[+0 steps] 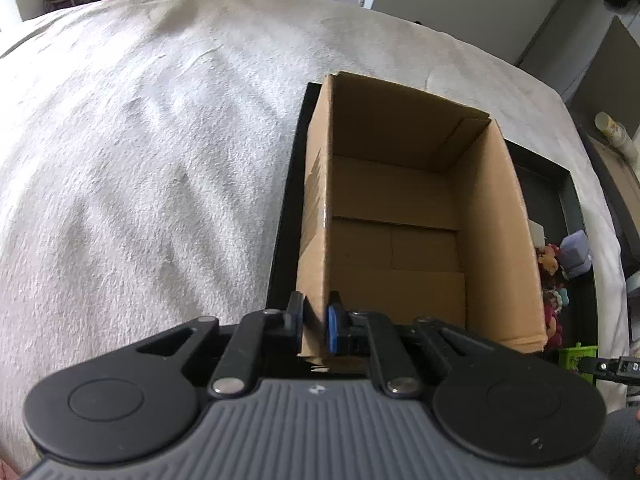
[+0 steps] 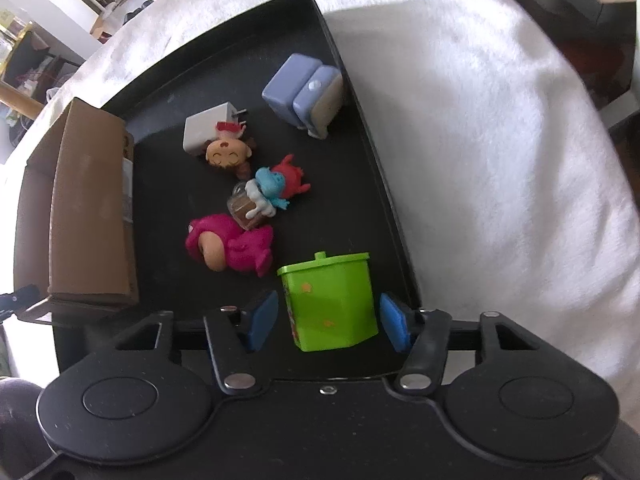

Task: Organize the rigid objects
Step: 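Grip the box wall with the left tool while the right tool grasps the green cup, then lift the green cup with the right tool and carry it over the box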

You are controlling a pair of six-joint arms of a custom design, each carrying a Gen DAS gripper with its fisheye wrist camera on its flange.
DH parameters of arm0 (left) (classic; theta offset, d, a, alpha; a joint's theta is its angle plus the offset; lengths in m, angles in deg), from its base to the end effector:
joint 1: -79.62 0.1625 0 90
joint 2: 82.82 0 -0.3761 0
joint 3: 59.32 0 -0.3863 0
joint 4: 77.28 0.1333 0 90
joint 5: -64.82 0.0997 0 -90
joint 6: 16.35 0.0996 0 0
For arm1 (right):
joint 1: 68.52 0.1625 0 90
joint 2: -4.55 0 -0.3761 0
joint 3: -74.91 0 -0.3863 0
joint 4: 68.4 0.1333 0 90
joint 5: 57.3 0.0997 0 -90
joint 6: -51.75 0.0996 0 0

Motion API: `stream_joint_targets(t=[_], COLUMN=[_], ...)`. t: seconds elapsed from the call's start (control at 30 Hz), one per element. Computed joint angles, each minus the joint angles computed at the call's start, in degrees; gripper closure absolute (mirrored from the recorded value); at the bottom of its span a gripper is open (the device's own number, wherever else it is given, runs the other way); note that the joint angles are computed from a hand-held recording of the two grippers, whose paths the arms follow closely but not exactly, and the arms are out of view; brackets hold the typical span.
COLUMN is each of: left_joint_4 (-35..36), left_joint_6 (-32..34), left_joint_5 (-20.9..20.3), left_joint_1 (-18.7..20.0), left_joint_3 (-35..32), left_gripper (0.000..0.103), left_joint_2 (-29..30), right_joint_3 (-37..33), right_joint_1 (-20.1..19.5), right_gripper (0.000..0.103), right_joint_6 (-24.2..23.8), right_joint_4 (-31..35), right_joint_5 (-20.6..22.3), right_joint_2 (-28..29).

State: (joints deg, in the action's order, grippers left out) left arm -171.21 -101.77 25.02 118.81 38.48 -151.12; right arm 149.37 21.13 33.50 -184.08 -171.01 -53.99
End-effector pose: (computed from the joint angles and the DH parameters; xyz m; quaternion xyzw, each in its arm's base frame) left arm -0.2842 -0.5024 0.2212 -0.1731 0.8711 -0.3092 0.3402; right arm 0.0891 -0.6820 0.3044 0.1344 -0.9660 0.0491 0.2155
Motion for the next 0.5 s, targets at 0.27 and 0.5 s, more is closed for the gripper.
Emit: stream_joint_targets(t=[0.27,0.5], left_joint_4=[-2.39,-3.25], left_joint_6=[0.56,1.98], left_joint_5=[-0.48,-0.95], left_joint_1=[-0.78,-1.7], left_joint_3=[1.73,2.4], left_gripper=[0.092,0.091], left_joint_2=[-1.53,-1.76], right_joint_3=[-0.53,-0.98], right_joint_1=[-1.81,-1.78], right_gripper=[0.052,0.052], right_joint_6=[3.7,4.89], right_joint_4=[2.26,3.16], right_joint_5=[4.77,4.47], right_joint_2=[-0.02,1.25])
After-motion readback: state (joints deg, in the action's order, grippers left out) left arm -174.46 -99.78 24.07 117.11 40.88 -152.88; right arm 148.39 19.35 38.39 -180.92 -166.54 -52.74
